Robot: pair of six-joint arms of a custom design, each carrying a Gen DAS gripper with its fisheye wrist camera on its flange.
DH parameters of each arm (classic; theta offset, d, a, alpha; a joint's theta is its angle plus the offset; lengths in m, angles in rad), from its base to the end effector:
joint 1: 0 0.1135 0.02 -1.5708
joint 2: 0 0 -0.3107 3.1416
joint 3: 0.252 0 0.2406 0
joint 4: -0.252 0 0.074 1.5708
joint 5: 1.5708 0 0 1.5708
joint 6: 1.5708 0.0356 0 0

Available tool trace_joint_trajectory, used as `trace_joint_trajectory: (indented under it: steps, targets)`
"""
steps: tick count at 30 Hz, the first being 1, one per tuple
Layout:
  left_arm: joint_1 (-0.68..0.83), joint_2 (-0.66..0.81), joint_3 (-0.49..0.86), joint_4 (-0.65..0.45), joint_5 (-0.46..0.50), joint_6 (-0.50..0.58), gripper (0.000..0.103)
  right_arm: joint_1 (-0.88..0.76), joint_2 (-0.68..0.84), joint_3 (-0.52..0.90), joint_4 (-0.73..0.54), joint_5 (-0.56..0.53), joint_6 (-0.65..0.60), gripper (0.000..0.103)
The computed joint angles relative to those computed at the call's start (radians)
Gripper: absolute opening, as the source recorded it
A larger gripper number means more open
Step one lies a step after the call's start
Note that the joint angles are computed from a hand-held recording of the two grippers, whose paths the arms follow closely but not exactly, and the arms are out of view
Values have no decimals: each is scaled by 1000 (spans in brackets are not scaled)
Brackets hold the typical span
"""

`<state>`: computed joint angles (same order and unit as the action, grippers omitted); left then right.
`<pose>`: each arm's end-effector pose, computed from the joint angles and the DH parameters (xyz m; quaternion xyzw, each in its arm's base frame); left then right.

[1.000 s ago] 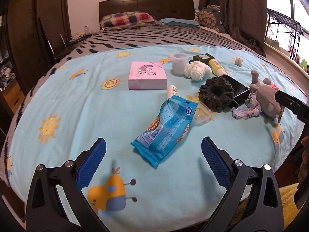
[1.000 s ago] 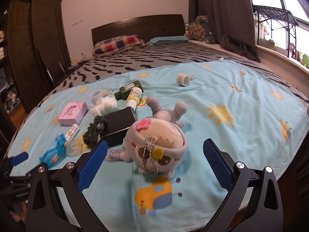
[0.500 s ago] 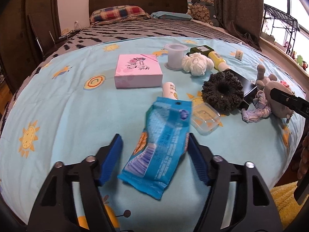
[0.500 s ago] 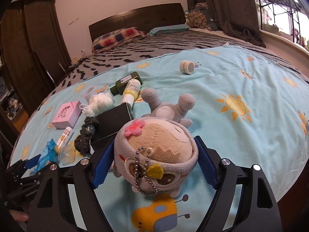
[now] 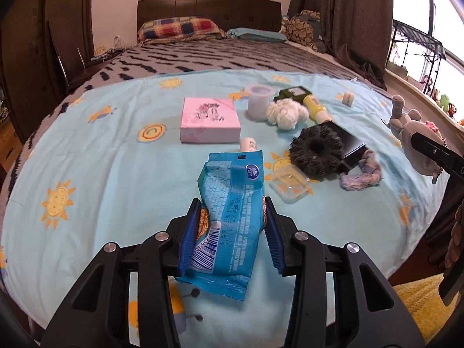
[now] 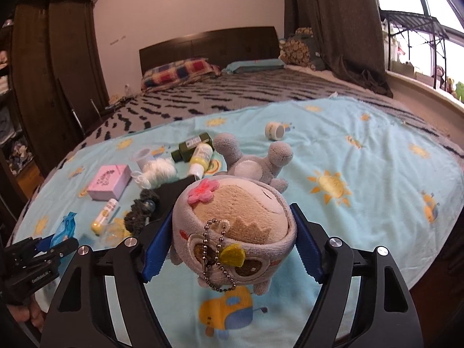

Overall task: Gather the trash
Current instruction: 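Grasp the blue snack wrapper with the left tool while the right tool grasps the plush doll, then lower both tools to the bin under the bed and open both to drop items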

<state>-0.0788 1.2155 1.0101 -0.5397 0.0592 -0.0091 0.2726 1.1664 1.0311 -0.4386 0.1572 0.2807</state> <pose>0.2319 -0.0204 0.3417 0.0438 0.9146 -0.0447 0.3995 0.2215 0.0561 0.3679 0.0411 0.8755 0.0638 0.4773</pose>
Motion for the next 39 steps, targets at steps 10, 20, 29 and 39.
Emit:
trace_joint_trajectory:
  steps: [10,20,29,39]
  targets:
    - [-89,-218,8,-151,-25,-60,41,181,-225,5,-187,90,35,77]
    - [-283,-436,-112,-261,-88,-196,41,553,-358,-53,-427,308,252,77]
    - [-483,-471,-248,-296,-154,-328,41,737,-391,-202,-511,272,513,77]
    - [-468,-349,-532,-92,-15,-348,41,679,-307,-451,-329,115,543,77]
